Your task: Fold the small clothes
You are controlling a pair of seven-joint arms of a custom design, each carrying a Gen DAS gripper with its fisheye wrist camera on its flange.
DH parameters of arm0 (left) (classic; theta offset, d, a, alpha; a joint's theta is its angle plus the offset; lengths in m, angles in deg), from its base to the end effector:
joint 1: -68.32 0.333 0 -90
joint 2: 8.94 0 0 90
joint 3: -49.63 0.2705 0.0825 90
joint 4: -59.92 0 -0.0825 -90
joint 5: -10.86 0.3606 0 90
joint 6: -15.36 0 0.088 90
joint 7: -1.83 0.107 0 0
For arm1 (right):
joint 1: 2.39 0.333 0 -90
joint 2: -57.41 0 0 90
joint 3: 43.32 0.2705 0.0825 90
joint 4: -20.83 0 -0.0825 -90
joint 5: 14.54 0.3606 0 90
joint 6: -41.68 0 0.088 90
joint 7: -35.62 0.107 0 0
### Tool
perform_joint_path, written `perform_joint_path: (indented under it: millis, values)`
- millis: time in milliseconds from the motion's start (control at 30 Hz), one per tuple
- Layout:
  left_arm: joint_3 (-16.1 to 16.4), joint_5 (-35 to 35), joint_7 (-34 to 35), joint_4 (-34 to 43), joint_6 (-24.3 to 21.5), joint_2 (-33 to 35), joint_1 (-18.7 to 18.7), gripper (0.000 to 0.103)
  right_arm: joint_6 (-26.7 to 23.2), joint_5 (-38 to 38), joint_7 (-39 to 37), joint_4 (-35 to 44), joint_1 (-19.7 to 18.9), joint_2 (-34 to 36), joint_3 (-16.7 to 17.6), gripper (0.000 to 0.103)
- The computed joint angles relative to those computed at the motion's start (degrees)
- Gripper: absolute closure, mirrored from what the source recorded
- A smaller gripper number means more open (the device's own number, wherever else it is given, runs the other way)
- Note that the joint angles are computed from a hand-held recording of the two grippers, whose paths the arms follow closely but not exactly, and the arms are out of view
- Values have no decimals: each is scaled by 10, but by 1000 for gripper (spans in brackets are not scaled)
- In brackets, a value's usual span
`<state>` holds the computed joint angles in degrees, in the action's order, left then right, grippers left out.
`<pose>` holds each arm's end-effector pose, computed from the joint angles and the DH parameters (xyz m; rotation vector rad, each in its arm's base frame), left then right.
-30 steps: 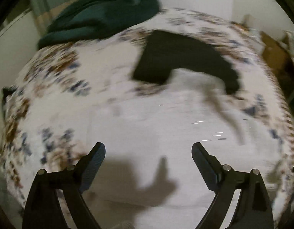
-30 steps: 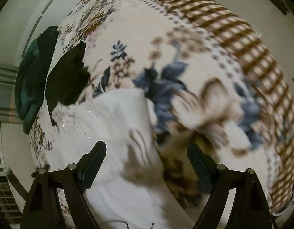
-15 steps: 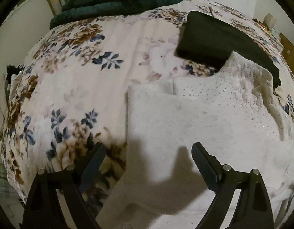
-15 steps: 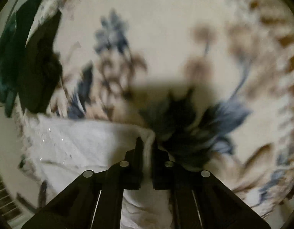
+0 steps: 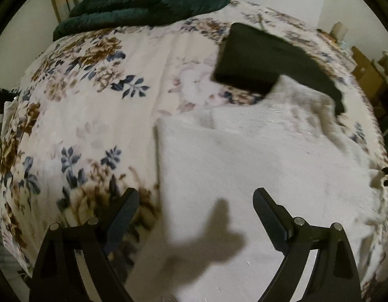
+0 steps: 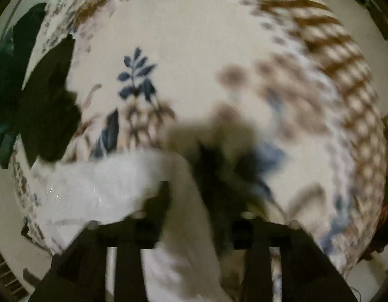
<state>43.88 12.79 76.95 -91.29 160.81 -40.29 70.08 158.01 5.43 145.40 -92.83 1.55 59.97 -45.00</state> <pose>0.4084 -0.0285 0.4394 -2.1290 1.7958 -0.4451 0.5430 0.0410 0.4105 -1.5497 2.5009 0.3807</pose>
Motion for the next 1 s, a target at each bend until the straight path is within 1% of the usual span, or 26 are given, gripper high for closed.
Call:
perform_joint_path:
  millis: [100, 133, 167, 200, 233, 267, 300, 333, 367, 433, 533, 567, 667, 700, 733, 767, 833, 900, 967, 1000]
  values:
    - [-10, -11, -7, -33, -36, -71, -20, 11, -46, 18, -27, -57, -13, -89, -15, 53]
    - [-15, -15, -16, -44, -52, -95, -28, 11, -58, 27, -43, -69, -18, -110, -24, 51]
    - [-21, -21, -28, -55, -67, -117, -36, 11, -75, 44, -63, -100, -31, -146, -25, 48]
    - [-29, -23, -43, -63, -82, -134, -41, 11, -71, 61, -79, -116, -24, -162, -42, 47]
    - [-42, -27, -67, -73, -104, -157, -50, 11, -76, 83, -101, -124, -26, -169, -51, 46]
    - [-50, -29, -86, -80, -117, -170, -57, 11, -84, 106, -129, -119, -29, -162, -63, 45]
    - [-71, -33, -123, -89, -146, -194, -70, 11, -85, 130, -154, -113, -30, -148, -70, 45]
    - [-89, -33, -155, -93, -173, -208, -82, 8, -84, 153, -185, -100, -32, -122, -74, 45]
    - [-99, -30, -179, -92, -190, -211, -92, 3, -79, 163, -207, -102, -36, -109, -73, 45]
    - [-137, -40, -258, -91, -247, -227, -127, 2, -78, 199, -240, -70, -43, -52, -69, 45]
    - [-163, -56, -348, -90, -292, -234, -176, 2, -94, 271, -285, -5, -60, 53, -47, 45]
    - [-175, -67, -381, -87, -308, -231, -196, 2, -98, 282, -291, 13, -64, 78, -36, 45]
    - [-190, -77, -439, -80, -333, -217, -245, 2, -124, 287, -286, 62, -74, 143, -9, 45]
    - [-194, -80, -457, -77, -339, -209, -260, 2, -122, 285, -280, 66, -75, 151, -2, 47]
    - [-194, -82, -471, -76, -342, -205, -273, 2, -109, 273, -280, 63, -71, 148, 3, 74]
    - [-192, -88, -485, -77, -343, -201, -288, 2, -109, 249, -284, 71, -66, 150, 8, 92]
    - [-190, -104, -515, -77, -343, -192, -320, 2, -72, 201, -288, 57, -51, 121, 12, 93]
    - [-192, -107, -536, -72, -342, -185, -343, 2, -38, 148, -292, 48, -38, 87, 10, 95]
    - [-195, -109, -555, -63, -344, -172, -362, 2, -19, 108, -272, 65, -34, 90, 4, 95]
    - [-195, -109, -562, -61, -342, -167, -370, 2, -28, 102, -261, 83, -36, 107, 3, 95]
